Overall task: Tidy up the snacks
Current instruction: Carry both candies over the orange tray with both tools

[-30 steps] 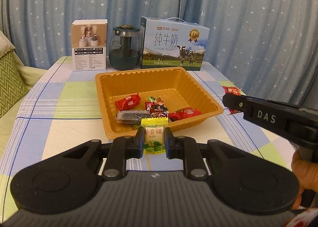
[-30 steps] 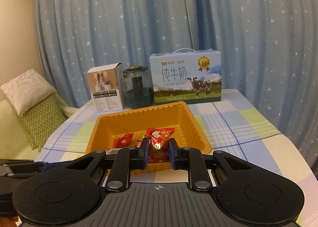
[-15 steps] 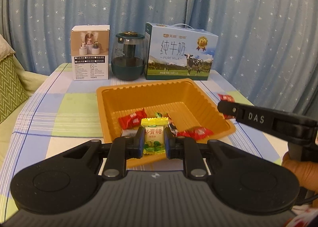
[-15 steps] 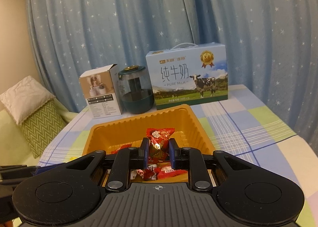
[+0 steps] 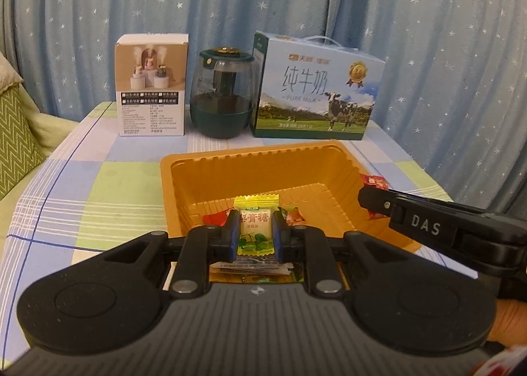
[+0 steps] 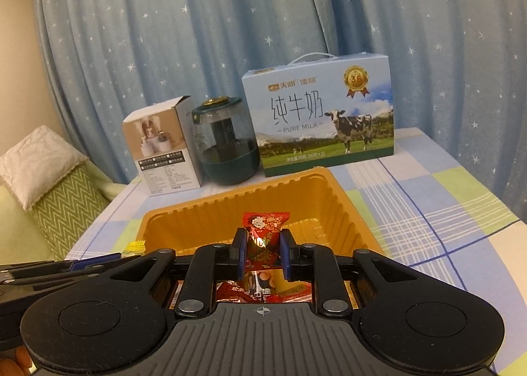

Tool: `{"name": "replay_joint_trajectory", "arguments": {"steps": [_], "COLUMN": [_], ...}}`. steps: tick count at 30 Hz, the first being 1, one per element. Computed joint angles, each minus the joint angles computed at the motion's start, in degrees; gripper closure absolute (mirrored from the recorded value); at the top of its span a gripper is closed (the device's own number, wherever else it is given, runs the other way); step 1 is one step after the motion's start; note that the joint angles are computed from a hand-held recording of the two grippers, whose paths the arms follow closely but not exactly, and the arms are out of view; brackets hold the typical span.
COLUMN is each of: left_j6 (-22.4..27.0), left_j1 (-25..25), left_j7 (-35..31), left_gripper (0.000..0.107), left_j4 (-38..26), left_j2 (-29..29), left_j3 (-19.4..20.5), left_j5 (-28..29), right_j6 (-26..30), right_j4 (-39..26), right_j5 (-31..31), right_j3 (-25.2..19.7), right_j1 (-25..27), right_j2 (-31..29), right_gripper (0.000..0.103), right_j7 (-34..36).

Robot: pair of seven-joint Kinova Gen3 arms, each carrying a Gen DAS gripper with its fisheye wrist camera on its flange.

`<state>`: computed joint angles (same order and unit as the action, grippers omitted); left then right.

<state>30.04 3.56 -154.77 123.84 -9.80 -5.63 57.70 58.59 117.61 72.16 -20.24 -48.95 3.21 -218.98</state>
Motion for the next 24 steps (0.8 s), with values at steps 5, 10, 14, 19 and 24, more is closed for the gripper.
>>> {"name": "replay_joint_trajectory", "arguments": {"steps": [5, 10, 14, 19, 24], "left_j6": [-0.34, -0.74, -0.78, -0.69, -0.39], "left_j1": [-0.23, -0.43, -0.63, -0.76, -1.1], "left_j7": [0.12, -0.33, -0.46, -0.99, -1.18], "left_gripper": [0.09, 0.09, 0.09, 0.09, 0.09], "left_j4": [-0.17, -0.05, -0.05, 0.06, -0.04], "left_j2": [1.18, 1.6, 1.73, 1.79, 2.1], "left_j3": [0.37, 0.84, 1.02, 0.91, 0.96], "left_j5": [0.35, 0.92, 1.02, 1.58, 1.78], "right_j6": [-1.68, -2.4, -2.58, -2.8, -2.78], "right_j4": [-0.14, -0.06, 0.04, 0.07, 0.1], "right_j5": [-0.08, -0.23, -0.01, -0.21, -0.25], "right_j3": [0.72, 0.92, 0.95, 0.92, 0.85], "right_j1": [0.79, 0.98, 1.09, 1.27, 1.29], "right_j2": [0.51, 0.54, 0.38, 0.23, 0.23], "right_gripper": [0.082, 0.082, 0.082, 0.082, 0.082], "right_j7": [0.38, -0.03, -0.48, -0.22, -0.46]}}
